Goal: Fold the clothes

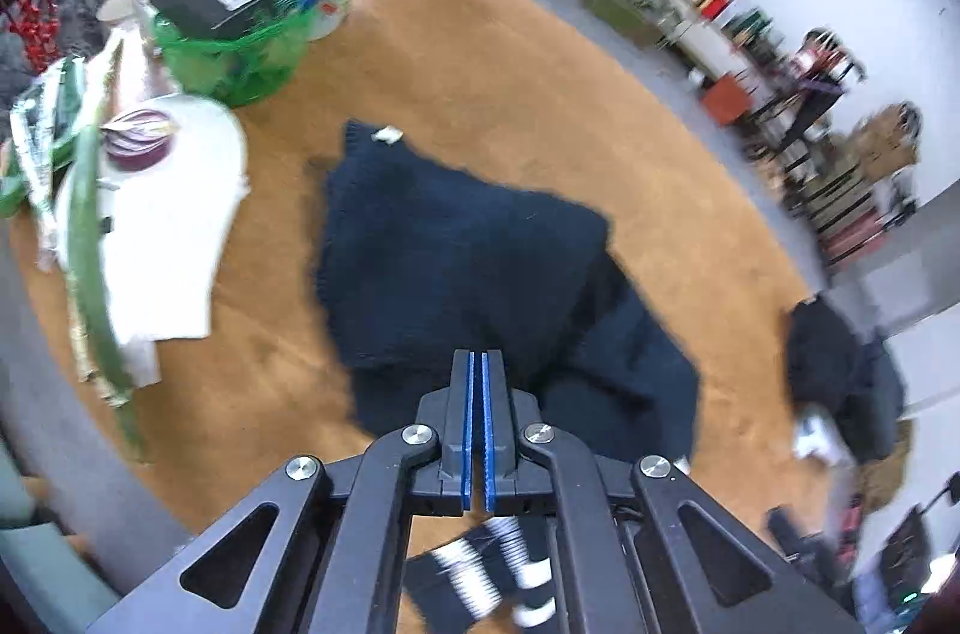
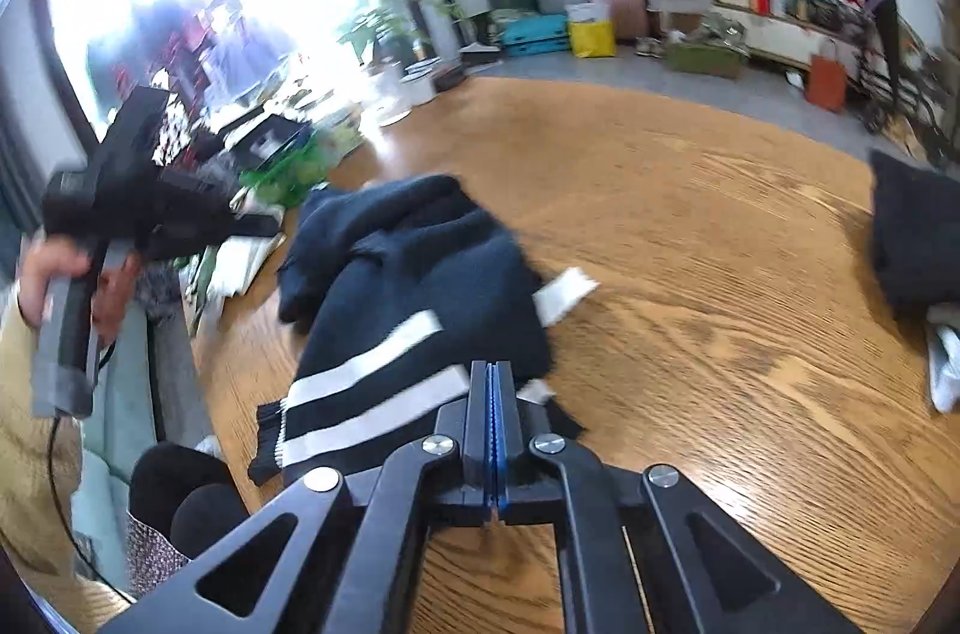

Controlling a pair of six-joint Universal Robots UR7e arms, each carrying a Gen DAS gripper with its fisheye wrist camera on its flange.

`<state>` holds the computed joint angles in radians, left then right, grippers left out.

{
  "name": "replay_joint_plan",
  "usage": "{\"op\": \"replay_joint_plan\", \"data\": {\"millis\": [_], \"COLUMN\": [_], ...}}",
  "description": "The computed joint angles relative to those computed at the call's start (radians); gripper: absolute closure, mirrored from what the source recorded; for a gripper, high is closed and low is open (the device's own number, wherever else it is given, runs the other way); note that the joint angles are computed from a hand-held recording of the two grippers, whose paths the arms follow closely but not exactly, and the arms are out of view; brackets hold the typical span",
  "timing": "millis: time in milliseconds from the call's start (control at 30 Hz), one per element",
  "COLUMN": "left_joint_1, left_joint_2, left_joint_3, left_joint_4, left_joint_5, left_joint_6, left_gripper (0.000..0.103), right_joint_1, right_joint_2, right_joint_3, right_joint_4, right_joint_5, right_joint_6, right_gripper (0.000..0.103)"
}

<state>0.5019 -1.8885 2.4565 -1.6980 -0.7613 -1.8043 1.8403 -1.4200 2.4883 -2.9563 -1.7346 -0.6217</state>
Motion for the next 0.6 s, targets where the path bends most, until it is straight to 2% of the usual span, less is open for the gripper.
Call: {"op": "replay_joint_plan", "data": {"millis": [33, 67, 100, 133, 167, 267, 300, 367, 433, 467, 500, 533, 600], "left_joint_1": [0.003, 0.008, 0.016, 0.03, 0.044, 0.081, 0.093, 0.116, 0.131, 0.133, 0.129, 0.12, 0.096], "left_joint_2": [0.0, -0.01, -0.016, -0.015, -0.013, -0.004, 0.005, 0.032, 0.058, 0.07, 0.076, 0.069, 0.049], "left_joint_3": [0.009, 0.025, 0.039, 0.051, 0.063, 0.092, 0.092, 0.092, 0.09, 0.091, 0.093, 0.098, 0.106], "left_joint_4": [-0.011, -0.032, -0.061, -0.107, -0.153, -0.267, -0.279, -0.295, -0.305, -0.308, -0.31, -0.308, -0.294], "left_joint_5": [-0.02, -0.039, -0.054, -0.063, -0.073, -0.082, -0.076, -0.056, -0.031, -0.014, -0.002, 0.008, 0.03], "left_joint_6": [-0.008, -0.011, -0.006, 0.013, 0.031, 0.072, 0.07, 0.053, 0.05, 0.054, 0.06, 0.066, 0.066], "left_gripper": [0.097, 0.087, 0.067, 0.056, 0.041, 0.04, 0.04, 0.04, 0.042, 0.061, 0.08, 0.082, 0.087], "right_joint_1": [-0.003, 0.0, 0.003, 0.006, 0.012, 0.024, 0.028, 0.036, 0.042, 0.047, 0.052, 0.056, 0.054], "right_joint_2": [0.006, 0.006, 0.006, 0.007, 0.018, 0.056, 0.083, 0.135, 0.186, 0.211, 0.236, 0.259, 0.262], "right_joint_3": [-0.019, -0.022, -0.025, -0.026, -0.023, -0.017, -0.019, -0.026, -0.032, -0.036, -0.039, -0.043, -0.038], "right_joint_4": [0.012, 0.029, 0.045, 0.058, 0.057, 0.064, 0.056, 0.035, 0.006, -0.006, -0.018, -0.026, -0.012], "right_joint_5": [0.002, 0.004, 0.007, 0.008, 0.007, 0.003, -0.004, -0.02, -0.039, -0.053, -0.066, -0.077, -0.067], "right_joint_6": [0.007, 0.009, 0.011, 0.013, 0.015, 0.003, 0.002, 0.001, -0.006, -0.005, -0.004, -0.004, -0.023], "right_gripper": [0.096, 0.095, 0.086, 0.061, 0.056, 0.051, 0.048, 0.047, 0.036, 0.035, 0.038, 0.058, 0.088]}}
